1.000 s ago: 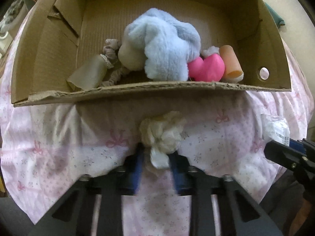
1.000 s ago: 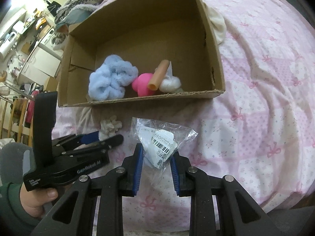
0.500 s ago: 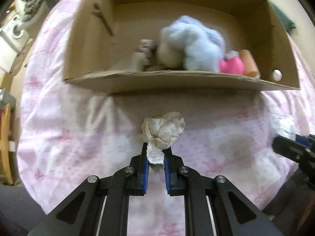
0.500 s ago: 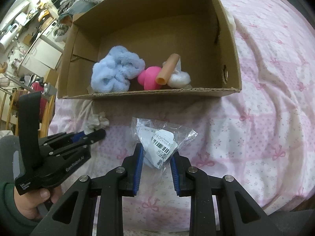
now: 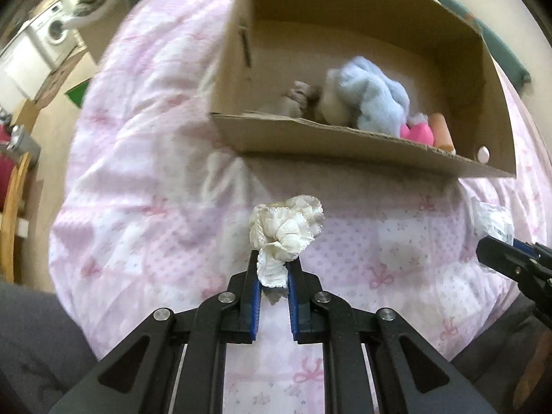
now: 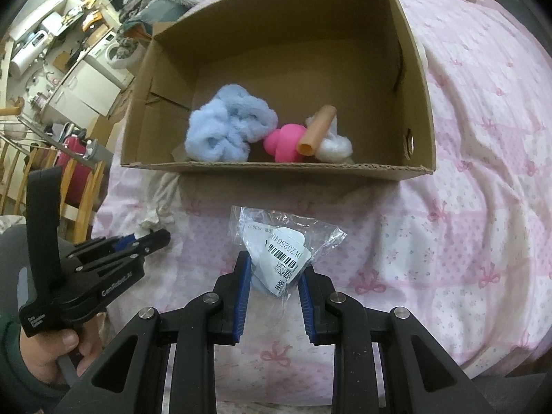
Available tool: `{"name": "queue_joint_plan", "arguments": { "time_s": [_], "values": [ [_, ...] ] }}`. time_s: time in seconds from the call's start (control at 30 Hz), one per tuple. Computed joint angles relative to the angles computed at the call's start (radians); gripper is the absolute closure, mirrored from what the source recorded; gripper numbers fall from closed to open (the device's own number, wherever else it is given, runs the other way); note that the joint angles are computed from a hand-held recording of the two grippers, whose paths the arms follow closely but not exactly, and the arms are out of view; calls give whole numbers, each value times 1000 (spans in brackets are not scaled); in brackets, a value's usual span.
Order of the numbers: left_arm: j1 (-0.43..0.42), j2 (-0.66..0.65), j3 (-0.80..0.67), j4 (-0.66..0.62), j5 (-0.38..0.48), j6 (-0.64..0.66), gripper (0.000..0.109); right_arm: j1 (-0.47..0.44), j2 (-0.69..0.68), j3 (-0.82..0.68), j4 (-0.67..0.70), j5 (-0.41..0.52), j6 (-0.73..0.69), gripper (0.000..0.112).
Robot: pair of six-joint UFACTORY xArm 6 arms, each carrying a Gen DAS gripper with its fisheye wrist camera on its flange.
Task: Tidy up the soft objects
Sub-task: 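Carry the scrunchie and bag over the box and release both inside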
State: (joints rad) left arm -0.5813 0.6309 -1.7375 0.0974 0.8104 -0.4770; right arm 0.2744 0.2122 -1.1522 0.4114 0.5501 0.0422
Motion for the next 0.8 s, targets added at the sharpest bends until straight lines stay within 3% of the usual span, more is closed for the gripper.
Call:
{"name": "queue_joint_plan", "arguments": {
  "time_s": [0.2, 0.53, 0.67, 0.8],
  "values": [
    [5, -84, 91, 27, -66, -85, 96, 12, -59, 50, 70, -65, -72, 84],
    [19, -154, 73, 128, -167, -144, 96, 33, -168, 130, 339, -332, -276, 84],
    [29, -147, 7, 159, -173, -100, 96, 25, -181, 114, 424, -372, -326, 84],
    [37, -112, -68, 171, -174, -49, 96, -5, -143, 44, 386, -351, -276, 84]
  ]
}}
